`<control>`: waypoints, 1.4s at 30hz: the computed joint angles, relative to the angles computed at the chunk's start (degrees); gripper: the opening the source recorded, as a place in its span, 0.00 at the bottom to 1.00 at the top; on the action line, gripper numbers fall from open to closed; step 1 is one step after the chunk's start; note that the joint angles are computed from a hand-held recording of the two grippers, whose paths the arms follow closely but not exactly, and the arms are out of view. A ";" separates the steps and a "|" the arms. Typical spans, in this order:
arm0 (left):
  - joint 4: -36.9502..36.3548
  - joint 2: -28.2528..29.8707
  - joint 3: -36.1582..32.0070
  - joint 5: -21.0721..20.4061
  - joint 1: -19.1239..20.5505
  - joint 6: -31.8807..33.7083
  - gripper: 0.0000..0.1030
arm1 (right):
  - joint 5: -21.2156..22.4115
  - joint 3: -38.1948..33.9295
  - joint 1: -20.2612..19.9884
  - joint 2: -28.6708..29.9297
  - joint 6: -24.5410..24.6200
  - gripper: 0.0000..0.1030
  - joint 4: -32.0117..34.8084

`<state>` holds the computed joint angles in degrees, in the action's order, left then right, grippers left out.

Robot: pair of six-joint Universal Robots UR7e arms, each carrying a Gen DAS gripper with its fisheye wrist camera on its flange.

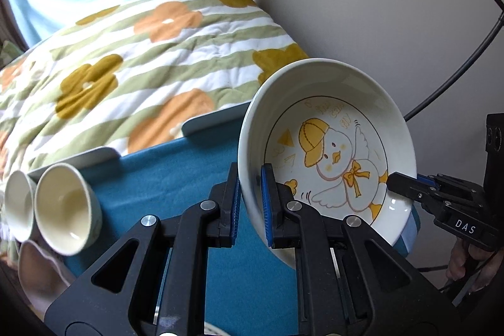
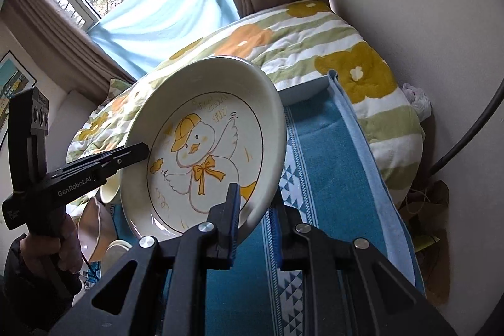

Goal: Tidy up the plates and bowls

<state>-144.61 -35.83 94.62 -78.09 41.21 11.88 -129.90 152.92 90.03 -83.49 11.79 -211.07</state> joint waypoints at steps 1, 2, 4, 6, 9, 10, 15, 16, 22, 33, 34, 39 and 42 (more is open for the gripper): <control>-0.38 -1.76 1.60 0.10 0.21 -0.20 0.10 | -1.09 -0.36 1.79 0.62 0.65 0.16 0.74; -0.63 -3.44 3.07 0.27 0.50 -0.28 0.10 | -2.18 -0.71 3.53 1.47 1.33 0.16 1.30; -1.65 -6.93 6.29 0.72 1.12 -0.37 0.10 | -3.92 -1.32 6.61 3.65 2.28 0.16 1.80; -1.94 -10.34 9.13 1.41 1.83 -0.63 0.10 | -4.88 -1.88 8.93 6.41 3.25 0.16 1.53; -2.24 -15.07 13.00 2.64 3.07 -0.83 0.10 | -5.04 -2.86 11.58 10.81 5.24 0.16 1.01; -2.13 -16.60 14.14 3.06 3.62 -0.92 0.10 | -4.88 -3.19 12.18 12.34 5.90 0.16 0.70; -1.47 -23.07 19.44 5.90 6.38 -0.99 0.10 | -2.51 -4.97 13.84 20.10 8.40 0.16 -1.61; -1.07 -23.98 20.08 6.27 7.09 -0.94 0.10 | -2.26 -5.47 14.09 21.70 8.23 0.16 -1.99; 0.11 -27.32 23.45 7.44 11.91 -1.97 0.10 | -1.37 -8.18 14.82 29.32 7.34 0.16 -2.36; 1.07 -27.74 25.28 8.20 17.05 -2.76 0.10 | -1.05 -11.83 14.59 35.51 6.96 0.16 0.94; 0.99 -27.65 25.39 8.24 17.37 -2.85 0.10 | -1.23 -12.13 14.63 35.76 6.77 0.16 1.32; 0.68 -26.75 25.56 9.13 18.32 -3.11 0.11 | -2.52 -13.82 15.02 36.52 5.81 0.16 3.52; 0.20 -26.09 25.55 10.01 18.68 -3.02 0.11 | -2.93 -14.45 15.26 37.13 5.14 0.16 3.84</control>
